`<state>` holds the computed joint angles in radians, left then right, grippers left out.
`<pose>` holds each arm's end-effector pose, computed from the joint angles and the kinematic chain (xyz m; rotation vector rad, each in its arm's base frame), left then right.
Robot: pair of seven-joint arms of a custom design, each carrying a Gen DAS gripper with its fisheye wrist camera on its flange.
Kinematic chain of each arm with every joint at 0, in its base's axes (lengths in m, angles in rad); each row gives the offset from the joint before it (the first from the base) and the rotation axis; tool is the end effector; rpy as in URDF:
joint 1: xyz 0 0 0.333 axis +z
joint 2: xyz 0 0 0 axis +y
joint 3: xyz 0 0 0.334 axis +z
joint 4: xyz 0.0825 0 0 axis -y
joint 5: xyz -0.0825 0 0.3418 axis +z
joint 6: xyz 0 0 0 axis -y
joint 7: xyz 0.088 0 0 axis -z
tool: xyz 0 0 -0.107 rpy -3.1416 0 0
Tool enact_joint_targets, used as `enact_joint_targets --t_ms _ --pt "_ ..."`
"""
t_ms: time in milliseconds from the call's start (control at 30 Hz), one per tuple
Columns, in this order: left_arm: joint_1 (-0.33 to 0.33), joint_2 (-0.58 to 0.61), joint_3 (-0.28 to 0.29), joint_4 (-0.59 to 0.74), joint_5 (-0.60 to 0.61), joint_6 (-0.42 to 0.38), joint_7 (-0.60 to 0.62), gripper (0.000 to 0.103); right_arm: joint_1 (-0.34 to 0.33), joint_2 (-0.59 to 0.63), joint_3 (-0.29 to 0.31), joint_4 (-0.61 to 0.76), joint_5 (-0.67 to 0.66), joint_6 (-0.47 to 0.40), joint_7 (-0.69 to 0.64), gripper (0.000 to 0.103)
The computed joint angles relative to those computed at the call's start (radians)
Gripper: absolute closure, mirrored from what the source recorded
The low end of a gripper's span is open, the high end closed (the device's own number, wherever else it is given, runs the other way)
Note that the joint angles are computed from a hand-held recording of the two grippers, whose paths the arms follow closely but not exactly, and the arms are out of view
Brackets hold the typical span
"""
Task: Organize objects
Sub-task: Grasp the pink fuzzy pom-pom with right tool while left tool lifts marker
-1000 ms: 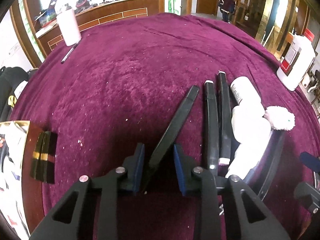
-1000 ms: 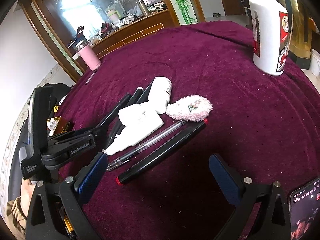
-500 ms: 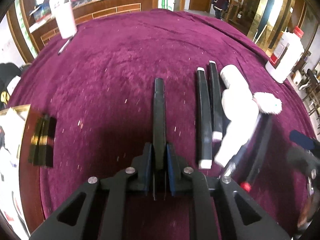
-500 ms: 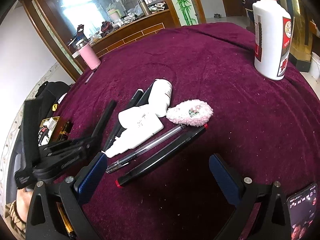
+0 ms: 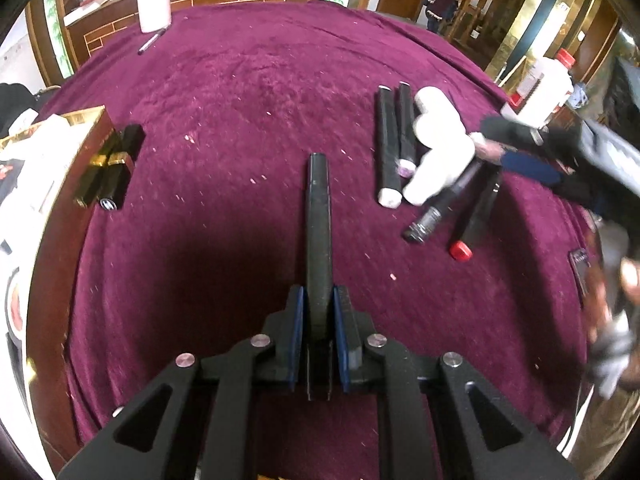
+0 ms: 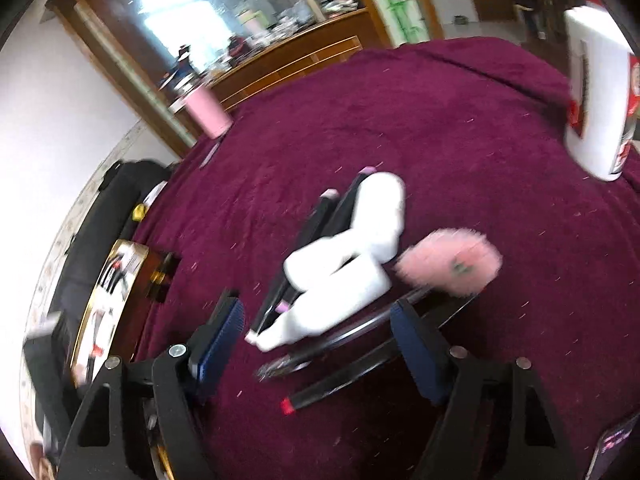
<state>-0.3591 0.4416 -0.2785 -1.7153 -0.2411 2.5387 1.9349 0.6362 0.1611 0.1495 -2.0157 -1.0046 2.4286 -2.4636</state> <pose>0.5542 -0.3728 0.4217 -1.1722 2.8090 -0.7472 0.4115 0.4024 0.4431 -0.9626 2.2511 -0.4804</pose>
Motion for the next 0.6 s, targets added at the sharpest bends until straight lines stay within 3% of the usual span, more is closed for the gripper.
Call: enact_joint_targets --t_ms 133,367,600 --pt "-0.006 0.000 0.002 0.004 0.005 -0.012 -0.004 0.089 -0.024 -0.063 0.001 -0.068 0.075 -0.047 0.015 0.023" --pt "-0.022 0.023 0.006 0.048 0.023 -0.039 -0.033 0.089 -0.069 -0.067 0.011 -0.080 0.189 -0.082 -0.116 0.022" --pt "-0.039 0.039 0.013 0.072 0.043 -0.041 -0.065 0.089 -0.080 -0.091 0.016 -0.119 0.219 -0.104 -0.126 0.022"
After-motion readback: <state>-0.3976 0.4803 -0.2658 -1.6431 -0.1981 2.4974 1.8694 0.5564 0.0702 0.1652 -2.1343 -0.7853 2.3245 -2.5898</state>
